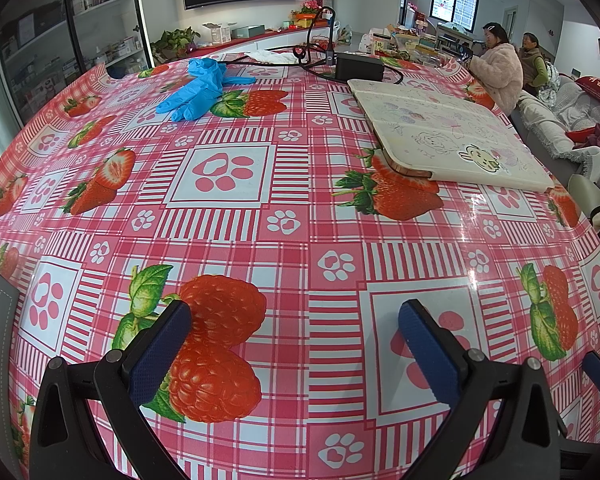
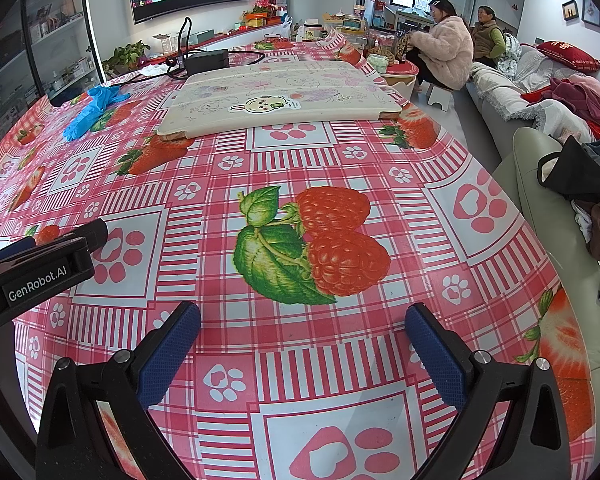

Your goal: Organize snacks

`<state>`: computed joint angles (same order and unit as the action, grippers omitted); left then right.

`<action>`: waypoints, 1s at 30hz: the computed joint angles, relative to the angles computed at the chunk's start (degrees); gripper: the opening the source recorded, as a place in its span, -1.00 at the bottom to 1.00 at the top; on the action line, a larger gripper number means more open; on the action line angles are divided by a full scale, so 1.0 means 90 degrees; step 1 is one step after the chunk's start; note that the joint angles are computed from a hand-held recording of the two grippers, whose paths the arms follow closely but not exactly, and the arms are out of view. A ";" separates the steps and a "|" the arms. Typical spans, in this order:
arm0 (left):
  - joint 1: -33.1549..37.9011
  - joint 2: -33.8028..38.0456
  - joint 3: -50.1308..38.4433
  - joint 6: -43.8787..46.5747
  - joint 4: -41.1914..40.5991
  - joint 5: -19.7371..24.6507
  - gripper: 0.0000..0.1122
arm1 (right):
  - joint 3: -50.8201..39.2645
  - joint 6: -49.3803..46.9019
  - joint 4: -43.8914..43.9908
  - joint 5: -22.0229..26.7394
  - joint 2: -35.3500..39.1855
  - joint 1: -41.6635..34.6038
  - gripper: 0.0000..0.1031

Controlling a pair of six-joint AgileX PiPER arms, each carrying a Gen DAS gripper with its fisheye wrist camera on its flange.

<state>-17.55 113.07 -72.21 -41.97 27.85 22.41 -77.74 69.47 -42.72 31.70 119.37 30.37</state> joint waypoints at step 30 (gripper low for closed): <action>-0.0024 -0.0033 0.0037 -0.0050 0.0032 0.0006 0.83 | 0.0004 0.0011 -0.0008 -0.0007 0.0003 0.0001 0.99</action>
